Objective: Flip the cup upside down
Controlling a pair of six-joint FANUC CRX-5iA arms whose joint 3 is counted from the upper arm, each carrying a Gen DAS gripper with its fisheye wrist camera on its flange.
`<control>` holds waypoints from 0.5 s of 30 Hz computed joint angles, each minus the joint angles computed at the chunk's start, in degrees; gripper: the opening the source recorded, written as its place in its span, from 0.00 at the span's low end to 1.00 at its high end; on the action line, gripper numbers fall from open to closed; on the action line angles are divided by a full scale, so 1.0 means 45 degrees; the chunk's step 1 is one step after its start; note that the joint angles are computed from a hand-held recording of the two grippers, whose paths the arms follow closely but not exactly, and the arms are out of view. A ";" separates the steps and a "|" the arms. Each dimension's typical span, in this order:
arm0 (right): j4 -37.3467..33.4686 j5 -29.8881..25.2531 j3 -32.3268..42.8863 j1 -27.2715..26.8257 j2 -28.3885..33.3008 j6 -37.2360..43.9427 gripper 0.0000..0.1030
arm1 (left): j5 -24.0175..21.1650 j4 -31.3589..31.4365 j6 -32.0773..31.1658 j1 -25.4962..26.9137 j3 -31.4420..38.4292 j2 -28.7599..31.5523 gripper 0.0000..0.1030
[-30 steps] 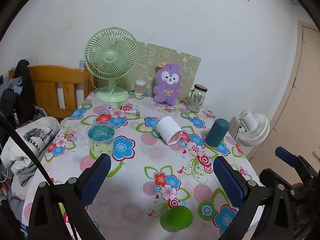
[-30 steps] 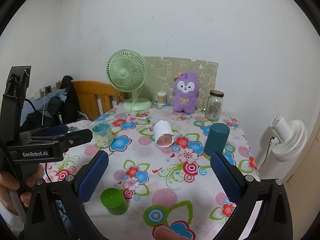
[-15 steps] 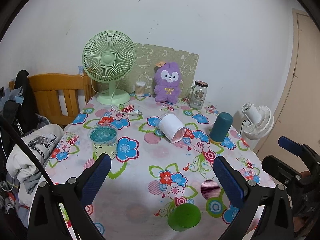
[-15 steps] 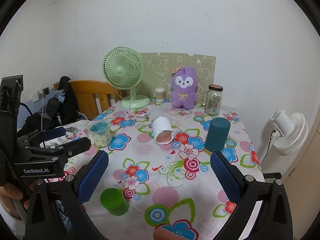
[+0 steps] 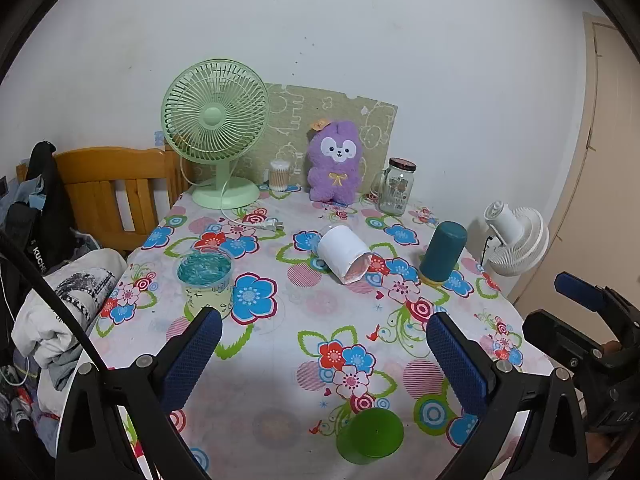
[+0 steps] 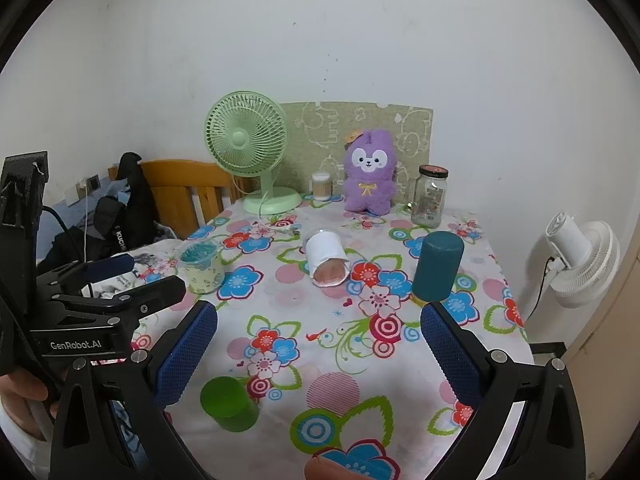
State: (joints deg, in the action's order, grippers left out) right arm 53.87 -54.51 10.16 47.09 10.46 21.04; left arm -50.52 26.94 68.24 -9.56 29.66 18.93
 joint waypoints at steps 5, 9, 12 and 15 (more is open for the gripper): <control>0.0014 -0.0027 0.0007 -0.0004 0.0015 -0.0006 0.99 | 0.0015 0.0047 -0.0027 -0.0012 -0.0020 0.0015 1.00; -0.0083 -0.0007 0.0029 -0.0020 0.0026 0.0020 0.99 | -0.0041 0.0020 -0.0059 -0.0039 0.0049 0.0088 1.00; -0.0081 -0.0013 0.0025 -0.0026 0.0030 0.0020 0.99 | -0.0043 -0.0061 -0.0066 -0.0061 0.0084 0.0098 1.00; -0.0028 -0.0040 0.0004 -0.0020 0.0028 -0.0007 0.99 | -0.0020 -0.0090 -0.0094 -0.0065 0.0065 0.0082 1.00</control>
State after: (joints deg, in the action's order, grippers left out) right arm 53.74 -54.70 10.17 47.00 10.58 21.01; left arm -50.61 26.54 67.82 -9.85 29.95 19.30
